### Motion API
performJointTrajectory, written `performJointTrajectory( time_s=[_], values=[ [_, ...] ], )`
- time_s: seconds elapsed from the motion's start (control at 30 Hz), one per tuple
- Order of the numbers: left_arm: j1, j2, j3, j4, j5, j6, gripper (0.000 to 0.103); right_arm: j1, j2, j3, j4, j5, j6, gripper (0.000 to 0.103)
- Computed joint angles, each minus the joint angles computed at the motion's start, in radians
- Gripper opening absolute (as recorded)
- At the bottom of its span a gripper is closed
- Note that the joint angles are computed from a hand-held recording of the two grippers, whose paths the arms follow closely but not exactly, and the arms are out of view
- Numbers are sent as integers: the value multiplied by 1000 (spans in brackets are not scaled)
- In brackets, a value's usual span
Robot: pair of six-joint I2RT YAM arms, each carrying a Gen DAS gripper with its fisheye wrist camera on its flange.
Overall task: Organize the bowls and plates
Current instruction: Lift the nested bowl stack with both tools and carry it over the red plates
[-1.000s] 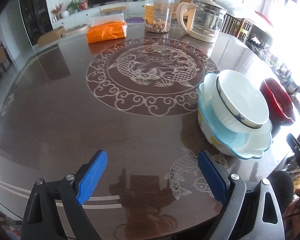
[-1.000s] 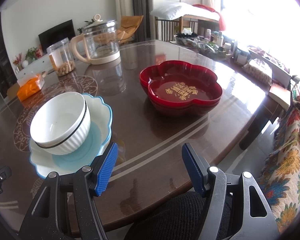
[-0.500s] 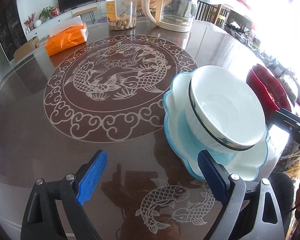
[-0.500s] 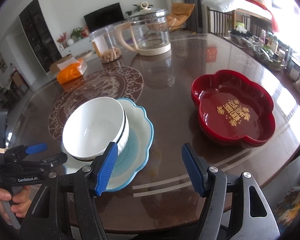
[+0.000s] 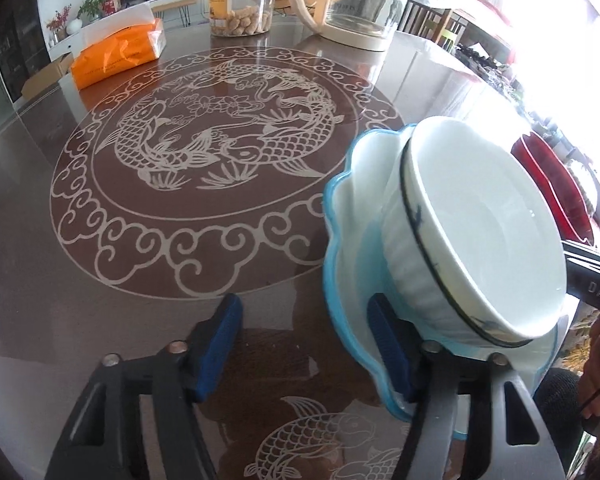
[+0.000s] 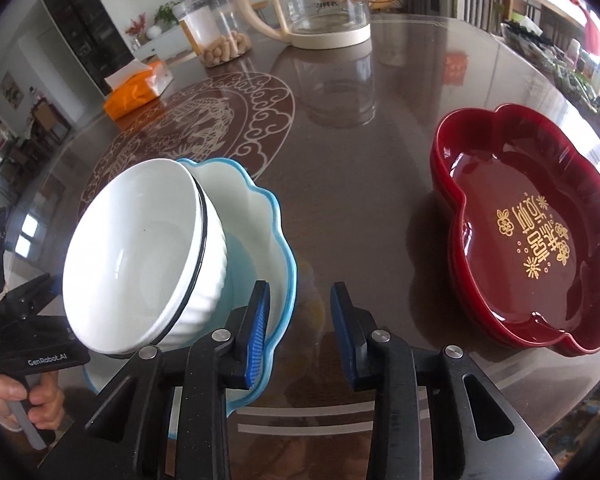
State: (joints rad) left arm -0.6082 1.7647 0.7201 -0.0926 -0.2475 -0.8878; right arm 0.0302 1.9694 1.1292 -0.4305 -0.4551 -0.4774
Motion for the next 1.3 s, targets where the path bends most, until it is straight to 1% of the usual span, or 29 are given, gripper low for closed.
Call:
performJointTrajectory(
  time_s=[0.03, 0.07, 0.1, 0.17, 0.2, 0.27, 0.3, 0.4, 0.47, 0.63, 0.73, 0.83, 0.93, 1.07, 1.17, 1.3],
  values=[
    [8, -3, -2, 16, 31, 4, 41, 2, 22, 21, -24, -12, -1, 23],
    [15, -7, -6, 43, 63, 7, 26, 4, 48, 45, -53, -29, -1, 17],
    [11, -3, -1, 51, 75, 1, 20, 5, 71, 66, -82, -47, 3, 14],
    [-12, 13, 24, 27, 32, -48, 20, 6, 54, 40, -55, -43, 28, 14],
    [-16, 18, 33, 17, 25, -68, 20, 7, 51, 37, -55, -40, 46, 14],
    [-4, 19, 43, 6, 43, -108, 20, 1, 57, 54, -85, -50, 95, 14],
    [1, 11, 37, 12, 48, -123, 20, 4, 51, 52, -91, -40, 97, 14],
    [3, 2, 46, -2, 24, -105, 20, 0, 26, 34, -102, -44, 92, 15],
    [16, -7, 53, -9, 34, -96, 20, -5, 20, 35, -117, -52, 98, 15],
    [20, -19, 69, -17, 25, -68, 20, -8, -24, 5, -52, -63, 118, 15],
    [14, -41, 89, -43, 11, -62, 20, -11, -54, 1, -47, -64, 114, 15],
    [12, -49, 142, -86, 8, -45, 20, -33, -74, 21, -77, -83, 104, 15],
    [9, -32, 227, -139, 10, -16, 20, -65, -96, 47, -106, -99, 101, 15],
    [-4, 43, 393, -201, 3, 42, 20, -125, -93, 121, -158, -120, 95, 15],
    [-12, 136, 547, -238, 14, 81, 20, -176, -73, 200, -197, -122, 87, 15],
    [-26, 298, 779, -289, 29, 125, 20, -240, -22, 314, -223, -103, 83, 15]
  ],
)
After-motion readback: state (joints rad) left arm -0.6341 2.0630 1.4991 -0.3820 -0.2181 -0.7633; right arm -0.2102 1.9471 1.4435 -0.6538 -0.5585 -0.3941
